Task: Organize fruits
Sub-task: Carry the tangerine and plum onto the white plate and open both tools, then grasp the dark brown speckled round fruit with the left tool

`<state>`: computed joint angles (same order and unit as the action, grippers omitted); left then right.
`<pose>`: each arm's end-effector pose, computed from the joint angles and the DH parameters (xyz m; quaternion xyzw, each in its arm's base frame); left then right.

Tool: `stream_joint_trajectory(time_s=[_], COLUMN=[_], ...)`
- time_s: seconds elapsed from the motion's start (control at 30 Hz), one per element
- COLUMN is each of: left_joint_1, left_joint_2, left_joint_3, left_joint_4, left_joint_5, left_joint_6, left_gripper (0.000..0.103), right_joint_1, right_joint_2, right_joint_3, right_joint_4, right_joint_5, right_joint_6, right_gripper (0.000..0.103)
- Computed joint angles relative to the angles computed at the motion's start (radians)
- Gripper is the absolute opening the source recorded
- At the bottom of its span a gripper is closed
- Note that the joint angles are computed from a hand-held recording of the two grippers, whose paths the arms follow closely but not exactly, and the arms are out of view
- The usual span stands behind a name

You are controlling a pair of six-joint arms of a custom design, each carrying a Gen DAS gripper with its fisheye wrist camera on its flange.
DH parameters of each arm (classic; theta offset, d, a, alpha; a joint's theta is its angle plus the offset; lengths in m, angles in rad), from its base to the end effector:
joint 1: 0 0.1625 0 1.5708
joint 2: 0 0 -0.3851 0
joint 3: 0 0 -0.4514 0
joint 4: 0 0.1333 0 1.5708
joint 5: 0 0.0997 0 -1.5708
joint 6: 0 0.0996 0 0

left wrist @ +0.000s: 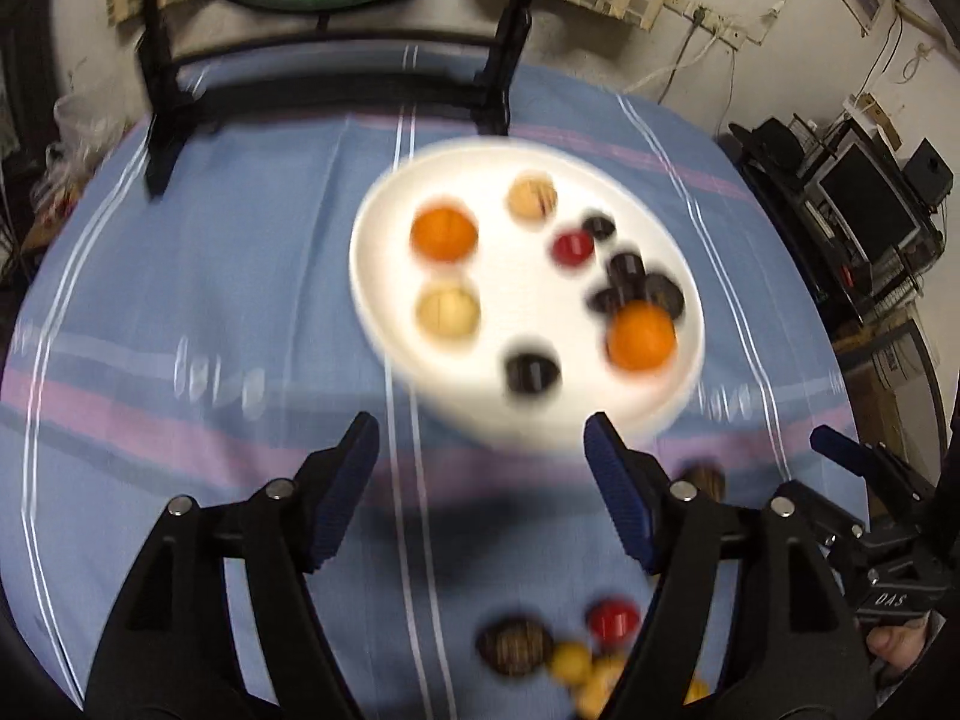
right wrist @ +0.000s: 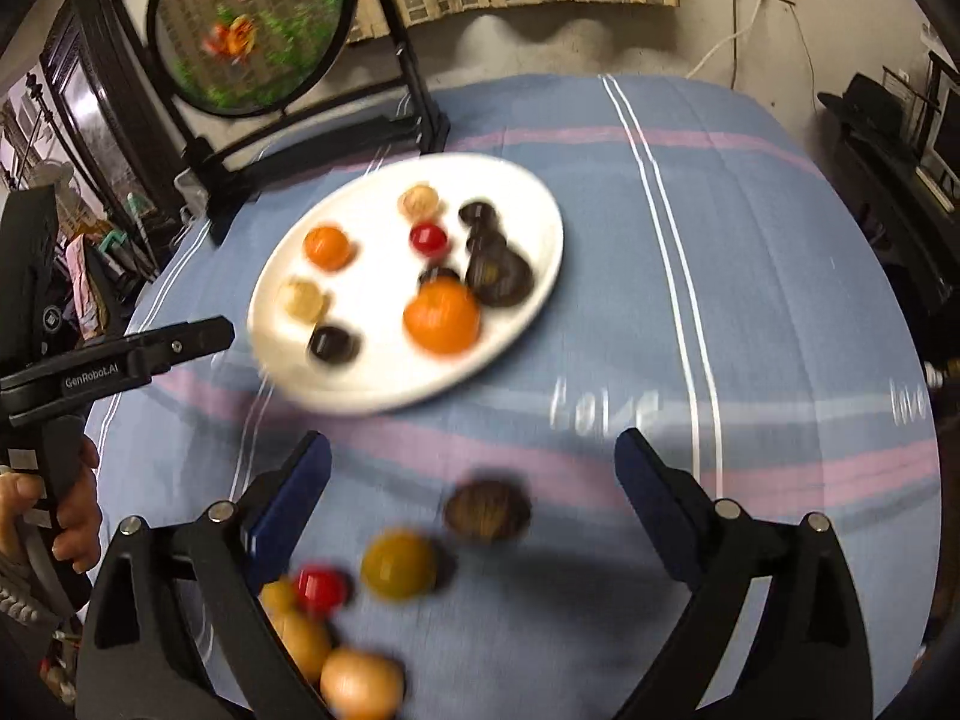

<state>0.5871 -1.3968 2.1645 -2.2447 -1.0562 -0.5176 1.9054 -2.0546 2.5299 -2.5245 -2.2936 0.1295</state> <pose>-0.3008 -0.4191 0.1326 0.2347 0.9371 -0.1402 0.2168 0.1770 -0.3038 0.2764 0.0097 -0.9126 0.2947 0.2833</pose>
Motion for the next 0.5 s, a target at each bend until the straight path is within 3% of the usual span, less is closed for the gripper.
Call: stream_joint_trajectory(time_s=[0.17,0.27,0.5], left_joint_1=[-0.072,-0.107,-0.187], left_joint_2=[-0.158,-0.21,-0.259], left_joint_3=[0.144,0.198,0.236], left_joint_4=[0.106,0.15,0.198], left_joint_5=[-0.034,-0.059,-0.064], left_joint_6=[-0.121,-0.167,-0.178], left_gripper=[0.074,0.074,0.078], right_joint_1=[0.087,0.145,0.233], right_joint_2=[-0.176,-0.177,-0.199], right_joint_3=[0.089,0.081,0.073], right_joint_4=[0.207,0.307,0.35], right_joint_5=[0.028,-0.009,-0.053], right_joint_6=[0.135,0.171,0.227], right_gripper=[0.096,0.096,0.096])
